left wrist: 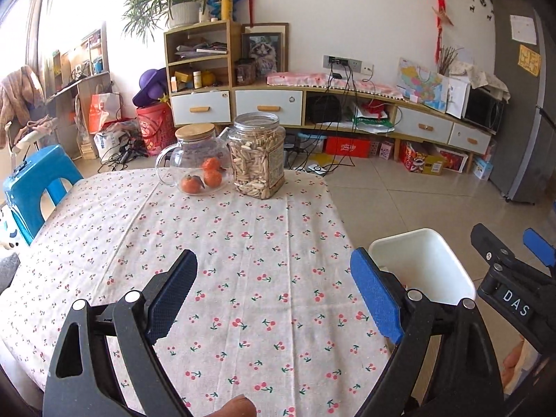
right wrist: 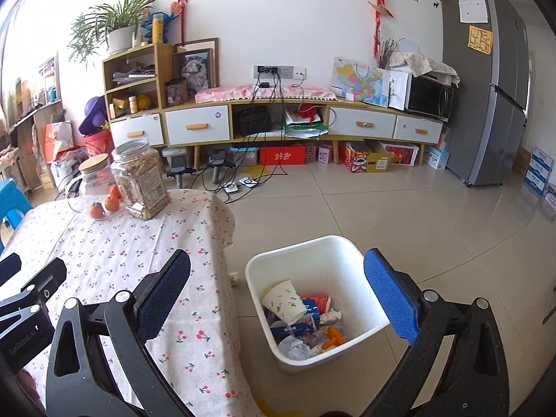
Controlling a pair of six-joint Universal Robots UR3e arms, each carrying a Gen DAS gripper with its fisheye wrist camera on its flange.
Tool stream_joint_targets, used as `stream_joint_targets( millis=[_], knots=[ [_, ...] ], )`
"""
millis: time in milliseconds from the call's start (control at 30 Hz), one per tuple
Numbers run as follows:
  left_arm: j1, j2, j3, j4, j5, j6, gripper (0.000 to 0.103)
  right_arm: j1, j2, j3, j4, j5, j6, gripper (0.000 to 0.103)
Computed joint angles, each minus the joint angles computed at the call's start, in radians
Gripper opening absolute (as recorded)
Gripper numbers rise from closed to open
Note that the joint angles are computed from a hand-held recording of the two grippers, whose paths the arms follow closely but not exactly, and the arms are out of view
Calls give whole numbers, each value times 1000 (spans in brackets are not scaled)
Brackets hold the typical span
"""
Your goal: Collect trash
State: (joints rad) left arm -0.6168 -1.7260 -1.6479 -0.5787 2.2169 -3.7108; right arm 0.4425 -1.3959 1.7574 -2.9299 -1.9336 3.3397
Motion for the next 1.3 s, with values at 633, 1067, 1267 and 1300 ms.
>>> stream_joint_targets(
  millis=[633, 1067, 1267, 1300],
  knots=[
    [216, 298, -384, 92, -136, 3, 87, 214, 259, -304, 74, -95, 22, 96],
    [241, 330, -410, 96, -169, 12, 87, 224, 268, -326, 87, -98, 11, 96],
    [250, 337, -411, 94, -188, 10, 87, 220, 268, -324, 84, -93, 10, 96],
    [251, 336, -408, 91, -190, 9, 87, 218, 266, -321, 84, -90, 13, 96]
  ],
)
